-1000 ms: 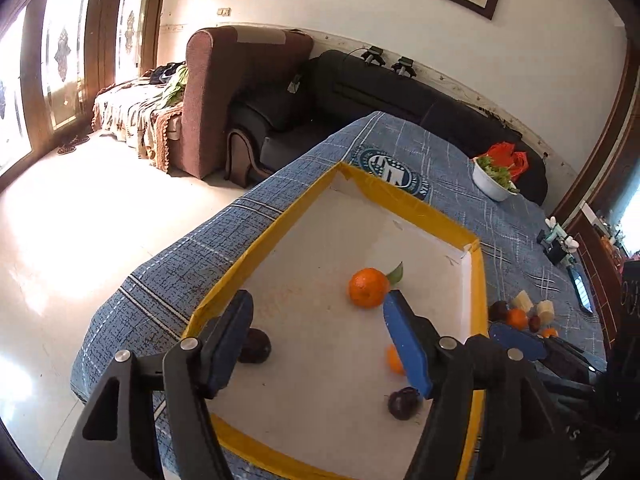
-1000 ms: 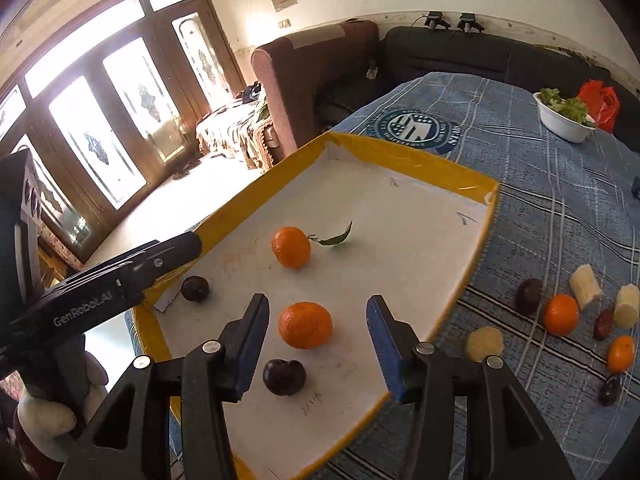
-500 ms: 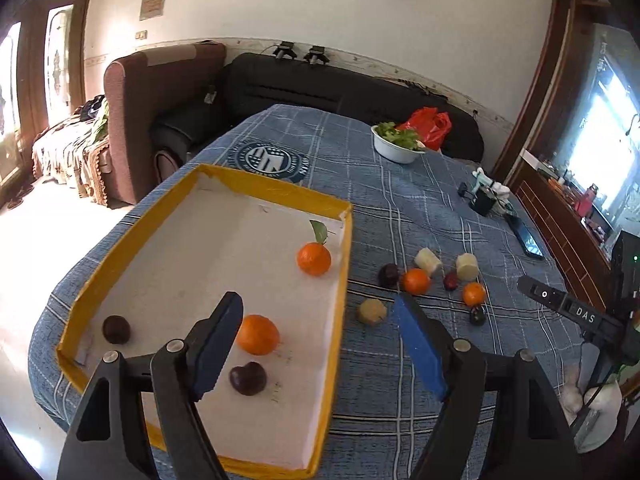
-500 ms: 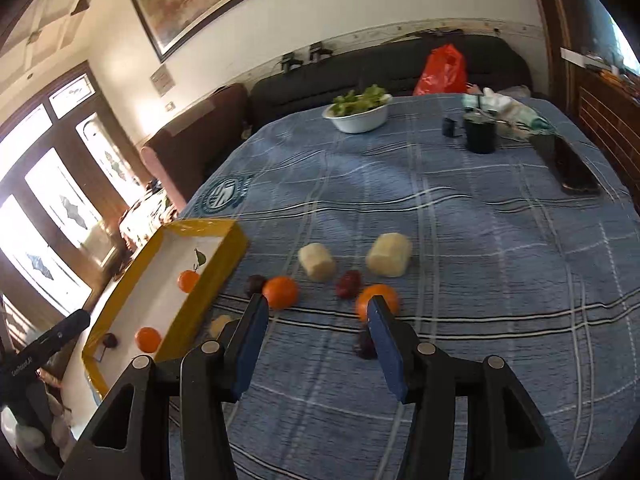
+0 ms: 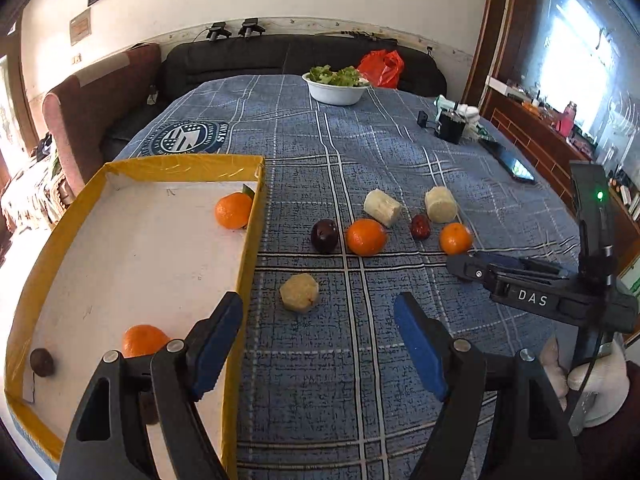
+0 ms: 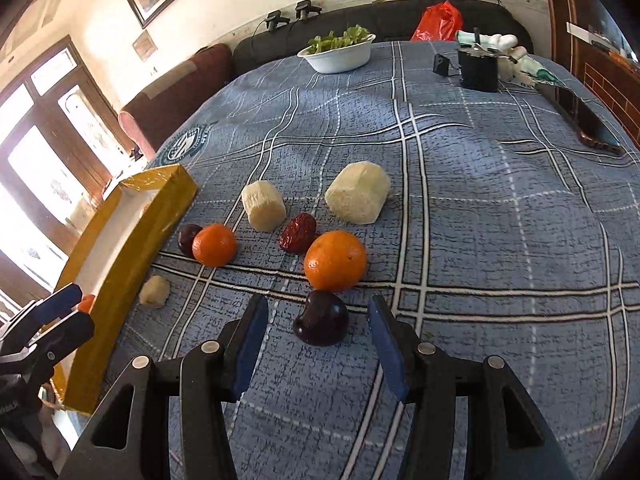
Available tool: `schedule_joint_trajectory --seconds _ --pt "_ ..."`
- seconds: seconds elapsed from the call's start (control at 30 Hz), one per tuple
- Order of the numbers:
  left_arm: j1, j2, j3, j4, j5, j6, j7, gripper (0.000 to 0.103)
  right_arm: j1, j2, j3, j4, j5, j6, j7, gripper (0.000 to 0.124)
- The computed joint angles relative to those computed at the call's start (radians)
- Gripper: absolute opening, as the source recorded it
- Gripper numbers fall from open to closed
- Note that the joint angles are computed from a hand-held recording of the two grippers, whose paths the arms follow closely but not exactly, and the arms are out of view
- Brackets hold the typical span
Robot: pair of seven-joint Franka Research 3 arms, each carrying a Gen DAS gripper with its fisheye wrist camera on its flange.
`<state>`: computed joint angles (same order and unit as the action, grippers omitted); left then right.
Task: Organize fruits
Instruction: 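Grasp a dark plum with the right tool while the left tool approaches the pale bun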
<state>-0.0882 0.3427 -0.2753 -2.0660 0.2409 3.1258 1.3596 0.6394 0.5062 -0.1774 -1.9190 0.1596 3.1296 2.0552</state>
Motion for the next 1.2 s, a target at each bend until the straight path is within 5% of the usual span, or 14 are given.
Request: schedule_joint_trajectory --seconds 0.2,0.4,0.6,0.83,0.9,0.97,1.07,1.2 --pt "-0.012 0.057 -0.003 0.07 0.032 -0.032 0.051 0.069 0.027 0.029 -0.03 0.016 -0.009 0.019 -0.007 0.051" --pt "0.033 0.102 -0.079 0.129 0.015 -0.093 0.186 0.063 -0.034 0.023 0.04 0.008 0.033 0.045 -0.061 0.048" --pt "-0.145 0.135 0.104 0.216 0.095 -0.213 0.077 0.063 -0.057 0.02 0.071 0.008 0.069 0.049 -0.1 0.048" --pt "-0.22 0.165 0.178 0.273 0.218 -0.312 -0.049 0.063 -0.054 0.017 0.072 0.005 0.093 0.05 -0.123 0.048" --pt "-0.222 0.16 0.184 0.268 0.245 -0.308 -0.08 0.057 -0.05 0.018 0.068 0.005 0.097 0.049 -0.124 0.047" --pt "-0.245 0.149 0.218 0.258 0.296 -0.297 -0.148 0.026 -0.005 0.018 0.02 0.002 0.094 0.041 -0.106 0.032" --pt "-0.166 0.136 0.145 0.235 0.235 -0.273 -0.114 0.017 0.008 0.016 0.005 -0.002 0.087 0.04 -0.095 0.031" --pt "-0.157 0.112 0.143 0.2 0.227 -0.239 -0.118 0.008 0.029 0.008 -0.016 -0.021 0.079 0.069 -0.087 0.031"
